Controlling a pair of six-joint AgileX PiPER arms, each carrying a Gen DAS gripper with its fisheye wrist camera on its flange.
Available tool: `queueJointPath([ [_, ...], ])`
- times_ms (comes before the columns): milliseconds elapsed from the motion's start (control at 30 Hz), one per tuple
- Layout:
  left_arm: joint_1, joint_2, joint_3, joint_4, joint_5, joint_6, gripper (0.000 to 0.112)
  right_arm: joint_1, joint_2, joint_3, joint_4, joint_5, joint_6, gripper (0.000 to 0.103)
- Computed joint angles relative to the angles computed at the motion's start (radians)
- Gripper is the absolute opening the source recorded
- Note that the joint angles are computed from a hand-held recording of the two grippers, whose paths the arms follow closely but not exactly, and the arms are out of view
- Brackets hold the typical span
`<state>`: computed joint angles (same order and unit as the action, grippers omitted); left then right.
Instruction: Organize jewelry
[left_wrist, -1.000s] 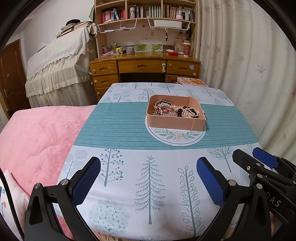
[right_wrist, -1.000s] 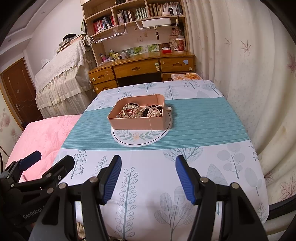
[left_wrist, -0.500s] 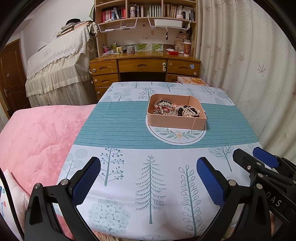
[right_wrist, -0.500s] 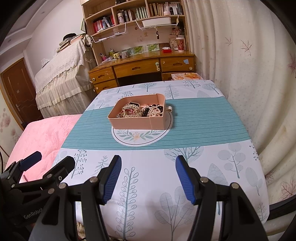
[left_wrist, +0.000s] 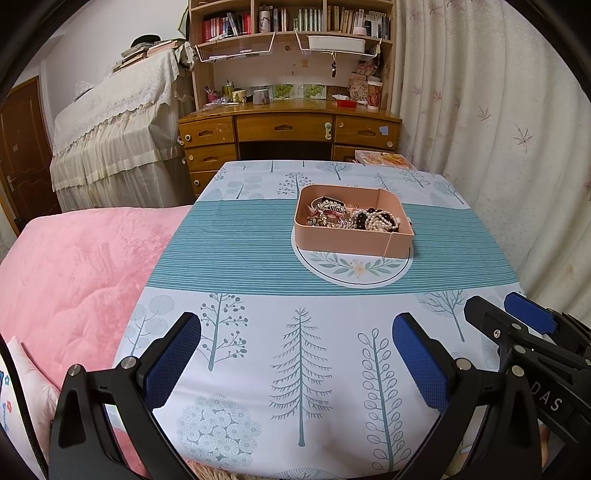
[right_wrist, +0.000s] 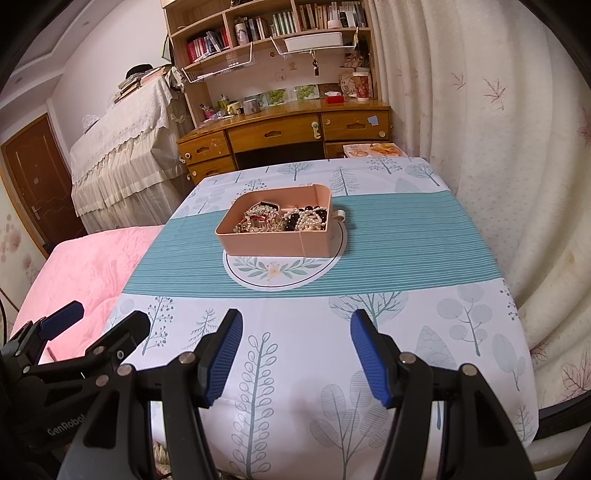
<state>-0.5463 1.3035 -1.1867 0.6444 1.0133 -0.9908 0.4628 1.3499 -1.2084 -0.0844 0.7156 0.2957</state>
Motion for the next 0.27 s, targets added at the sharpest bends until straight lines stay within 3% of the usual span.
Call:
queueJointPath([
  [267,0.015,-0.005,0.019,-0.023,-0.014,0.021,0.102,0.005,-0.007,0.017,0.000,-0.003,0.008,0.061],
])
